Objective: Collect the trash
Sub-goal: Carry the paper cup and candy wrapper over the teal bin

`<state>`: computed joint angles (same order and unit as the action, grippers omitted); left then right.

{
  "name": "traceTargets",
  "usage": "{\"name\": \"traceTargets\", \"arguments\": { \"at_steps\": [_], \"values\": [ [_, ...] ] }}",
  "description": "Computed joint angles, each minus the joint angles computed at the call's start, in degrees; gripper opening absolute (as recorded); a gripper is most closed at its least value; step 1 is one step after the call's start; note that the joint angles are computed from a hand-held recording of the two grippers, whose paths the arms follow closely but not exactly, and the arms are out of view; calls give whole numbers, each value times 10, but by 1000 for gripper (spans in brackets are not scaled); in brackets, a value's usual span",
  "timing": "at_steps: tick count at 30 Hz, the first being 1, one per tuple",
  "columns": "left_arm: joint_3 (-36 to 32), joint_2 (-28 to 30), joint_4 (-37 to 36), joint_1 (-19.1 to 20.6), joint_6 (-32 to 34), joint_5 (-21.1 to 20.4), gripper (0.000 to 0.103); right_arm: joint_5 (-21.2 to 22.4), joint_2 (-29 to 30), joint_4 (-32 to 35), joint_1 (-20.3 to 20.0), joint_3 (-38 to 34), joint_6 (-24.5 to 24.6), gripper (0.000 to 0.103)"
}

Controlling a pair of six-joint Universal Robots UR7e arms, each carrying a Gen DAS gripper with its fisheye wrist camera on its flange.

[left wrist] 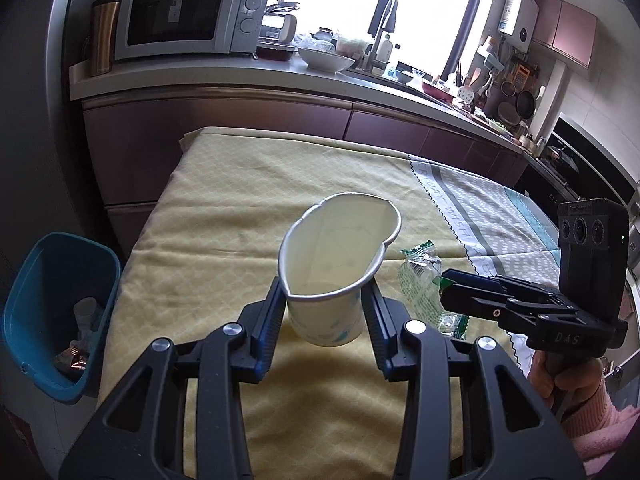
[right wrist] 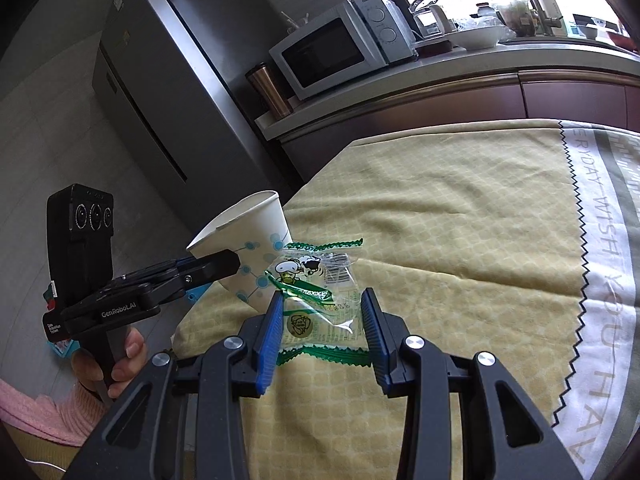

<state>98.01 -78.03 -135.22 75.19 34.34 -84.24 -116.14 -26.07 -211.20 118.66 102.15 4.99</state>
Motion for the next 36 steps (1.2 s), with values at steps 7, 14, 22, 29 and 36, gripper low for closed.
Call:
{"name": "traceTargets", "arguments": {
  "at_steps": [7, 14, 22, 29, 36],
  "values": [
    [-10, -8, -4, 15, -5, 6, 39, 18, 13, 34, 3, -38, -11, 37],
    [-23, -13, -6, 31, -7, 10, 39, 37, 30, 72, 7, -82, -24, 37],
    [-37, -16, -9, 50, -13, 14, 39, 56, 48, 112, 9, -124, -33, 37],
    [-48, -18, -14, 62, -19, 19, 39, 74, 61, 147, 9, -158, -39, 37],
    [-64, -15, -23, 72, -23, 25, 39, 86, 77, 182, 11, -196, -49, 37]
  ]
}}
